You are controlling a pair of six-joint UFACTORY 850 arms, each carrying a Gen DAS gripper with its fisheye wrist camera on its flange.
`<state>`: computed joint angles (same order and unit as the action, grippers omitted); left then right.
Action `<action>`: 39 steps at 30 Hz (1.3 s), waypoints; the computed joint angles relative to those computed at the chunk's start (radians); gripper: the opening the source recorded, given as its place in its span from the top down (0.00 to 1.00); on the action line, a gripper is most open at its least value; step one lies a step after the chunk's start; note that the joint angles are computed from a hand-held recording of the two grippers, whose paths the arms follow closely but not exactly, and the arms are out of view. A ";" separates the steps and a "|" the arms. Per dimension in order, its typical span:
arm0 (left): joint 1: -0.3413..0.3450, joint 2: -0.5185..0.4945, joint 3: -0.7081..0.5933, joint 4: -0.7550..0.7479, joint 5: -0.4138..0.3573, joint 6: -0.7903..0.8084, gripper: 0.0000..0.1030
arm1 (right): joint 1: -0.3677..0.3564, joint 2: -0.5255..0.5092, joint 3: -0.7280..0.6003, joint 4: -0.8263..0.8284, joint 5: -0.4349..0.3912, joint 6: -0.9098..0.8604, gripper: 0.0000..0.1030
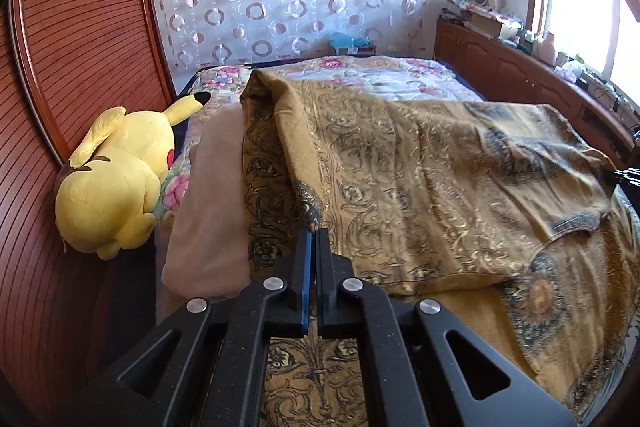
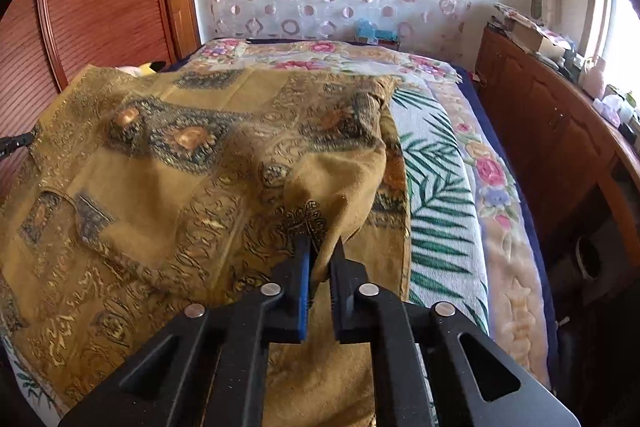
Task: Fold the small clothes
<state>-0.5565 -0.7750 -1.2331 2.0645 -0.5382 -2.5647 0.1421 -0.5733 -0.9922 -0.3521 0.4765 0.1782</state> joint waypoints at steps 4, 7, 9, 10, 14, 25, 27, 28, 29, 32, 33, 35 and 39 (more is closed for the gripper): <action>-0.015 0.043 0.045 0.073 -0.023 -0.079 0.98 | -0.007 0.021 0.017 -0.050 0.033 0.032 0.97; -0.025 0.081 0.091 0.134 -0.048 -0.149 0.98 | -0.022 0.046 0.048 -0.082 0.084 0.067 0.97; -0.030 0.106 0.124 0.174 -0.063 -0.201 0.98 | -0.034 0.064 0.069 -0.109 0.118 0.090 0.97; -0.033 0.116 0.140 0.185 -0.078 -0.222 0.98 | -0.041 0.075 0.081 -0.121 0.129 0.100 0.97; -0.050 0.152 0.211 0.221 -0.135 -0.304 0.98 | -0.058 0.112 0.129 -0.163 0.170 0.124 0.97; -0.107 0.195 0.335 0.227 -0.153 -0.416 0.98 | -0.108 0.180 0.243 -0.244 0.221 0.143 0.97; -0.118 0.210 0.360 0.226 -0.166 -0.438 0.98 | -0.120 0.205 0.271 -0.262 0.231 0.154 0.97; -0.122 0.216 0.368 0.221 -0.169 -0.438 0.98 | -0.126 0.216 0.282 -0.273 0.239 0.159 0.97; -0.130 0.224 0.378 0.209 -0.175 -0.434 0.98 | -0.127 0.229 0.293 -0.276 0.241 0.160 0.97; -0.141 0.245 0.402 0.202 -0.180 -0.446 0.98 | -0.133 0.259 0.323 -0.268 0.251 0.138 0.97; -0.140 0.248 0.410 0.212 -0.176 -0.465 0.98 | -0.138 0.263 0.331 -0.272 0.254 0.138 0.97; -0.140 0.238 0.409 0.219 -0.158 -0.480 0.98 | -0.142 0.266 0.345 -0.264 0.254 0.128 0.97; -0.139 0.173 0.362 0.161 -0.096 -0.426 0.98 | -0.128 0.214 0.330 -0.237 0.206 0.100 0.97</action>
<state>-0.6958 -0.6018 -0.8710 2.2255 -0.6347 -2.9907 0.0142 -0.3596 -0.6619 -0.5888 0.6820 0.2787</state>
